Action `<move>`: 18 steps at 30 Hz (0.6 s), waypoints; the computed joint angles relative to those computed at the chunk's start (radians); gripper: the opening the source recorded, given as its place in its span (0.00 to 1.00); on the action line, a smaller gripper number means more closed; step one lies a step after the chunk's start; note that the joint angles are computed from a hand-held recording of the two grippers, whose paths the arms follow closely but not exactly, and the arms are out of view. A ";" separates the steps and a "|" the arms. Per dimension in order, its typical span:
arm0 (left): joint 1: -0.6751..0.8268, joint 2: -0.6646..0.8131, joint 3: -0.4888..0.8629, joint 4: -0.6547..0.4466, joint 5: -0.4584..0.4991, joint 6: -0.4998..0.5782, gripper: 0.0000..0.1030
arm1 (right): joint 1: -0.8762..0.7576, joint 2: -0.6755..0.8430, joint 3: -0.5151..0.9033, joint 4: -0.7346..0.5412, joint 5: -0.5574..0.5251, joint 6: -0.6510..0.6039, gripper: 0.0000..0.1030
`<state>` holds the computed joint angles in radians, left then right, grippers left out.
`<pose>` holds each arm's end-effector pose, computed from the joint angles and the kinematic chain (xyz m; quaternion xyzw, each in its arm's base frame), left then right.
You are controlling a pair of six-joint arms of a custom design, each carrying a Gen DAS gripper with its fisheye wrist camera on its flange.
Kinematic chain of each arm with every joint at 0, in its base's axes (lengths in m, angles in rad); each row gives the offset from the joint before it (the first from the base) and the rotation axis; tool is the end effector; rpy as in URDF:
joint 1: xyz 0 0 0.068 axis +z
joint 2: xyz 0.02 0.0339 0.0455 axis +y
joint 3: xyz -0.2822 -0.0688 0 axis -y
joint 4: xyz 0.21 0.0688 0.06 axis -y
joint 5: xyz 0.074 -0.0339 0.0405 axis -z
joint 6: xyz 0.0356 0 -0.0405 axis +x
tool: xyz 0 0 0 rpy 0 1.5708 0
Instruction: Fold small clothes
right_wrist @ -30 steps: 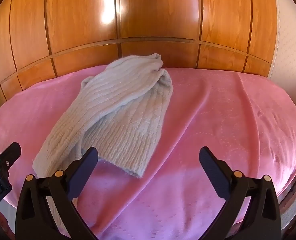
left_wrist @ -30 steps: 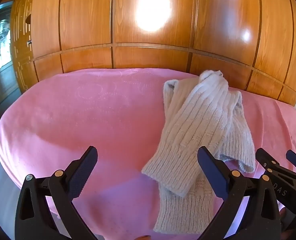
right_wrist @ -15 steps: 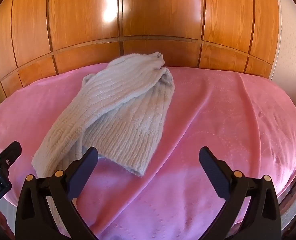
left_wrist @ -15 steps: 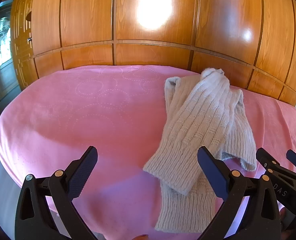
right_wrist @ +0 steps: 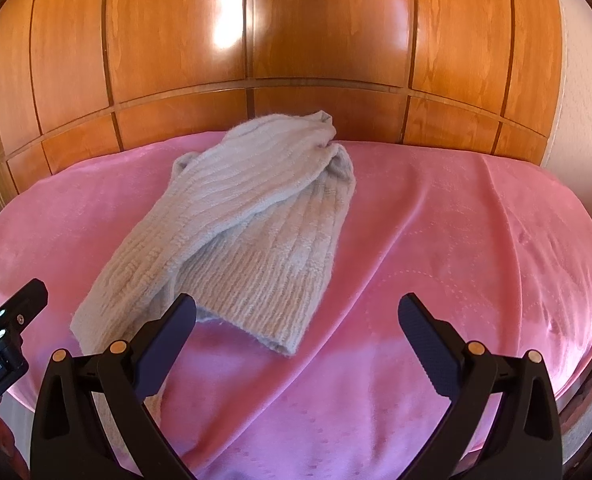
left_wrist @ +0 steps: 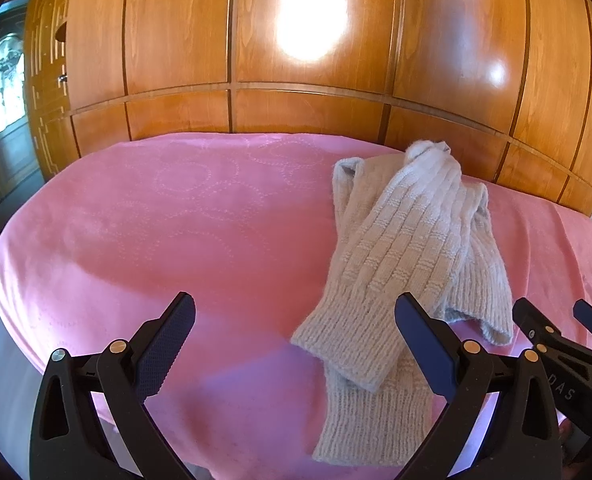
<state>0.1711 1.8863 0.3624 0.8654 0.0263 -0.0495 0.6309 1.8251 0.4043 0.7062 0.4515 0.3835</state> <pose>0.2603 0.0440 0.1078 -0.0931 0.8929 0.0150 0.4404 0.2206 0.1419 0.1185 -0.0172 0.8914 0.0185 0.4526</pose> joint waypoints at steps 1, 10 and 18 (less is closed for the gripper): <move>0.002 -0.001 0.000 0.000 0.003 0.000 0.96 | 0.003 -0.001 0.000 0.000 0.000 0.001 0.98; 0.017 -0.002 -0.002 0.001 0.015 0.010 0.96 | 0.016 0.003 0.014 -0.015 0.000 -0.011 0.98; 0.032 -0.006 0.004 -0.003 0.022 0.005 0.96 | 0.022 0.004 0.024 -0.018 0.001 -0.023 0.98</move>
